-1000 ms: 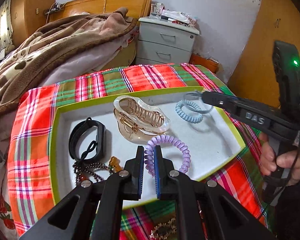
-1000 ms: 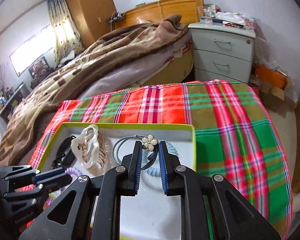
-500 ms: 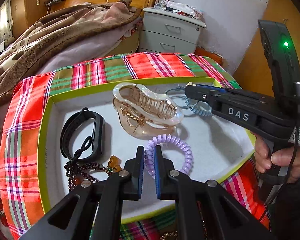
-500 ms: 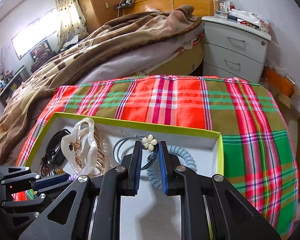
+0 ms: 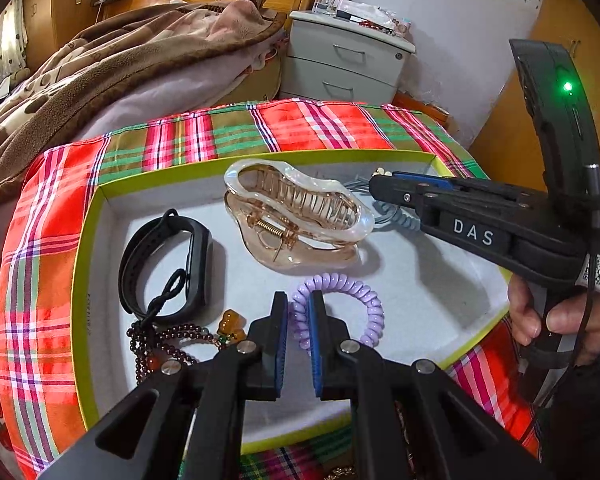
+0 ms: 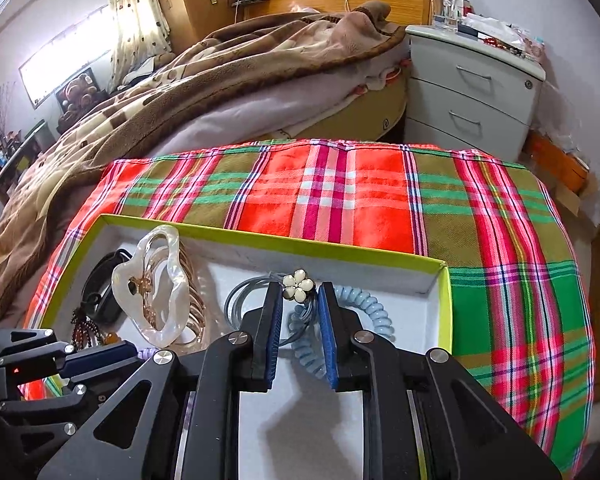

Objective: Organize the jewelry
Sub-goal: 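Open both tools to drop the coil and bangle into the box, then withdraw both tools from the box toward the remaining jewelry on the bed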

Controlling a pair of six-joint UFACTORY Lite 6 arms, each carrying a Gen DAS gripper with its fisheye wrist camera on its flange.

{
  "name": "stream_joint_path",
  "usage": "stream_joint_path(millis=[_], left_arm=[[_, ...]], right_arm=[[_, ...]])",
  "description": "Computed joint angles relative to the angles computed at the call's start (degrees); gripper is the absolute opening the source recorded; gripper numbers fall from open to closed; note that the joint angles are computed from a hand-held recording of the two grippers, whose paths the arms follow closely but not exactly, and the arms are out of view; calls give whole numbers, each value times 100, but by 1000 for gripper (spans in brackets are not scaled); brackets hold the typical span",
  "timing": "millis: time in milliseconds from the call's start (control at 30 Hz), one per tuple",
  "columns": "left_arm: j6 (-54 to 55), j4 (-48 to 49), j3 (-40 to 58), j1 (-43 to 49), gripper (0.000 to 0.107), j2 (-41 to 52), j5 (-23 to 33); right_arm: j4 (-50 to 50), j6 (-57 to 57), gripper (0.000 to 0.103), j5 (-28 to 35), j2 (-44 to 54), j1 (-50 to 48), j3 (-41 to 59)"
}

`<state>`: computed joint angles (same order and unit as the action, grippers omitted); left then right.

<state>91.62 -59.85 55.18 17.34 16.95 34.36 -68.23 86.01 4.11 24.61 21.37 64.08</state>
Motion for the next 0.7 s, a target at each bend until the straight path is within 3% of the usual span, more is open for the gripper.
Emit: stream_joint_path(millis=[100, 233, 300, 467, 567, 700], left_arm=[[33, -26, -43, 49, 24, -54, 39], [72, -64, -99, 149, 27, -175, 144], [38, -32, -109, 227, 33, -232, 219], [312, -181, -454, 368, 36, -695, 118], [305, -80, -527, 614, 36, -880, 463], [455, -42, -706, 969, 36, -1155, 772]], right_arm=[[-132, 155, 21, 20, -17, 10, -16], [-809, 901, 35, 10, -136, 19, -124], [-1119, 1273, 37, 15, -228, 20, -193], [-1920, 2223, 38, 144, -588, 103, -477], [-3123, 3531, 38, 284, -992, 223, -857], [-3893, 4480, 38, 578, -1865, 466, -1644]])
